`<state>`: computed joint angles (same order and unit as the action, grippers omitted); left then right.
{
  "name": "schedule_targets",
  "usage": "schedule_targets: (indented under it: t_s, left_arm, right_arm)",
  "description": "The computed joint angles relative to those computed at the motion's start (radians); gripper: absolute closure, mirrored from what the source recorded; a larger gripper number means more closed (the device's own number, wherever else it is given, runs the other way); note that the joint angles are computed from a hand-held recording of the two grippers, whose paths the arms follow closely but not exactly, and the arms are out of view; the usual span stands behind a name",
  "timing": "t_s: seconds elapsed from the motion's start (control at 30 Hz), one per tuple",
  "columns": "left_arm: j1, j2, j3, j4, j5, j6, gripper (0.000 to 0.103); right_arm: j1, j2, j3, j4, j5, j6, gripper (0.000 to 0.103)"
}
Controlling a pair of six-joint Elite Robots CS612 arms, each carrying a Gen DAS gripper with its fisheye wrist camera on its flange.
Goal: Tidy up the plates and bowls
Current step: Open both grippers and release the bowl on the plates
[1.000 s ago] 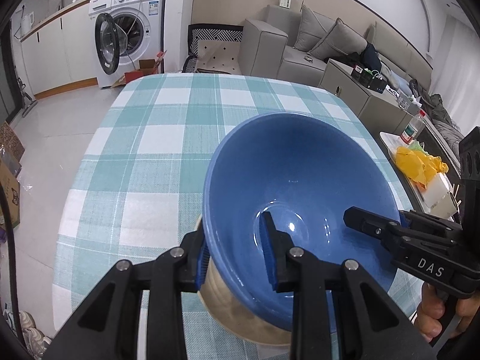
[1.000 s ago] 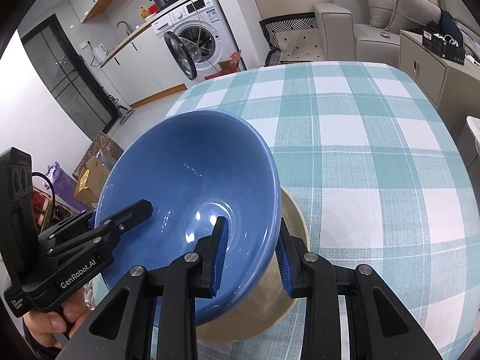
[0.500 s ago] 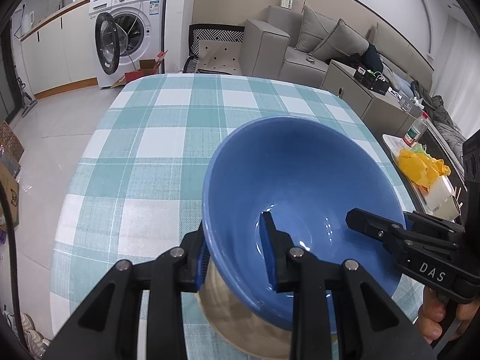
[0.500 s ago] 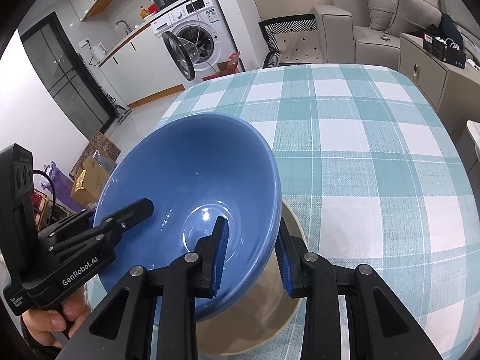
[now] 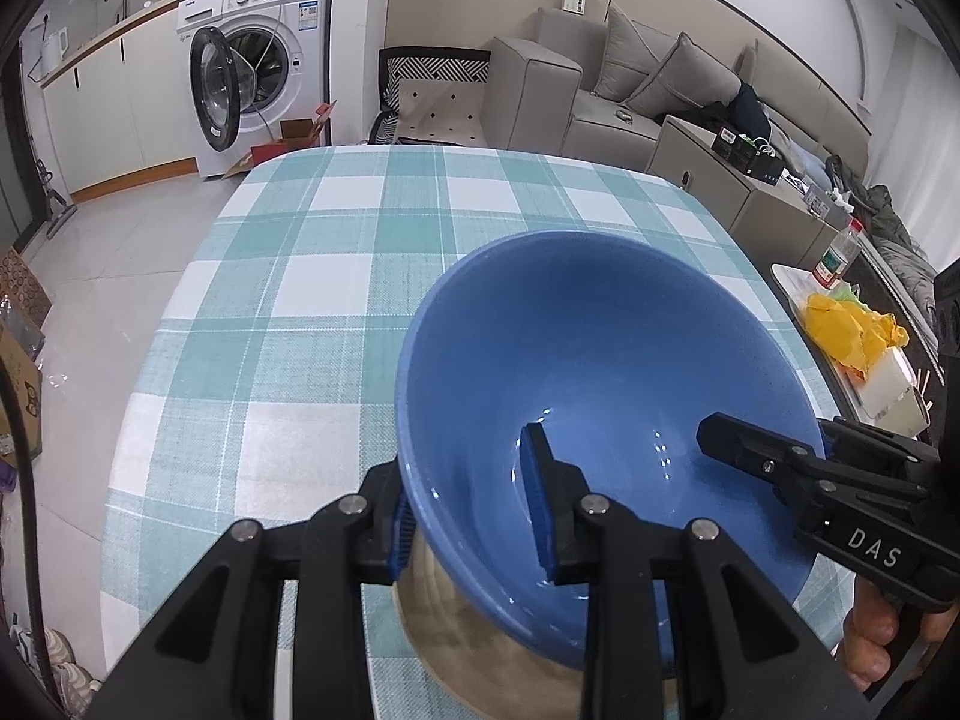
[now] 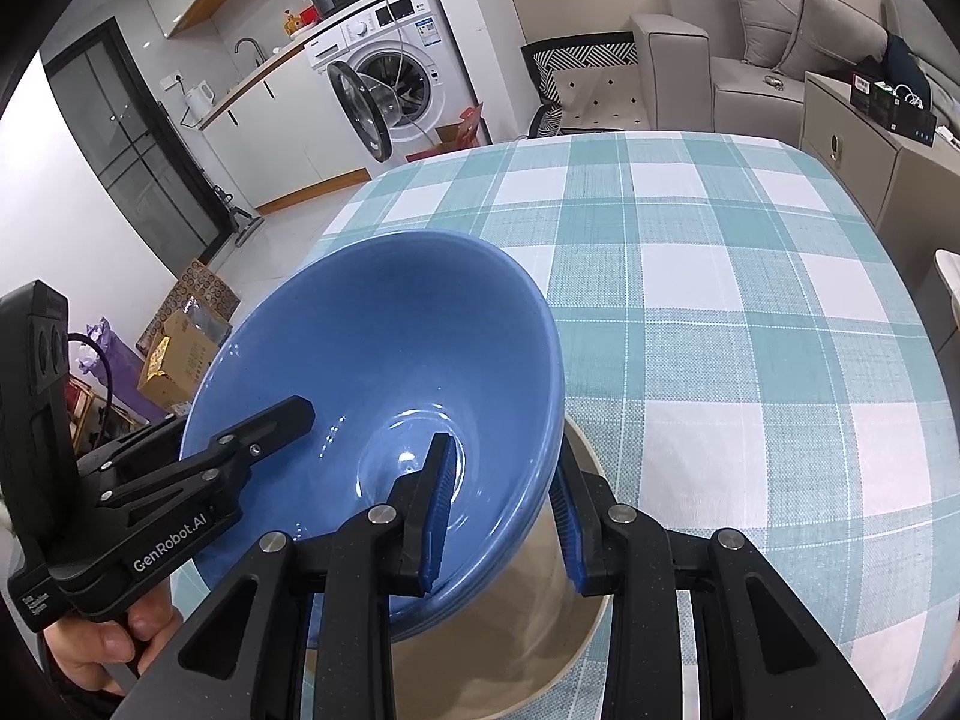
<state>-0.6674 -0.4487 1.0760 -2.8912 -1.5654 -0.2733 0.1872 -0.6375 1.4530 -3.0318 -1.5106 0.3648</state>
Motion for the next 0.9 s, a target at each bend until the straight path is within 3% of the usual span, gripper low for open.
schedule_targets:
  t_s: [0.1, 0.23, 0.3, 0.4, 0.43, 0.5, 0.53, 0.6, 0.67, 0.9]
  left_arm:
    - [0.0, 0.001, -0.001, 0.0, -0.007, 0.008, 0.069]
    - [0.001, 0.002, -0.005, 0.009, -0.039, 0.021, 0.049]
    - [-0.002, -0.001, 0.0, 0.004, -0.025, 0.034, 0.048]
    - [-0.004, -0.009, 0.012, -0.005, -0.013, 0.044, 0.045]
    - [-0.005, -0.012, 0.017, -0.01, -0.006, 0.047, 0.044]
    - [-0.007, -0.022, 0.035, -0.03, 0.018, 0.059, 0.034]
    - [-0.008, -0.026, 0.044, -0.044, 0.028, 0.064, 0.019]
    - [-0.01, -0.037, 0.071, -0.094, 0.057, 0.076, 0.005]
    - [-0.013, -0.047, 0.095, -0.136, 0.082, 0.092, 0.003]
    - [-0.029, -0.084, 0.21, -0.344, 0.197, 0.155, 0.0]
  right_arm:
    - [-0.004, 0.001, 0.003, -0.008, 0.016, -0.003, 0.069]
    - [-0.012, 0.0, 0.012, -0.038, 0.058, 0.011, 0.049]
    - [-0.011, -0.002, 0.015, -0.042, 0.049, 0.008, 0.046]
    - [-0.016, -0.008, 0.023, -0.036, 0.055, 0.012, 0.025]
    - [-0.018, -0.01, 0.029, -0.047, 0.051, 0.012, 0.024]
    - [-0.019, -0.016, 0.04, -0.061, 0.04, 0.008, 0.017]
    - [-0.021, -0.02, 0.047, -0.072, 0.04, 0.004, 0.013]
    - [-0.023, -0.025, 0.062, -0.103, 0.041, -0.002, 0.009]
    - [-0.022, -0.03, 0.076, -0.135, 0.036, -0.017, 0.003]
    - [-0.004, -0.041, 0.13, -0.273, 0.005, -0.116, 0.0]
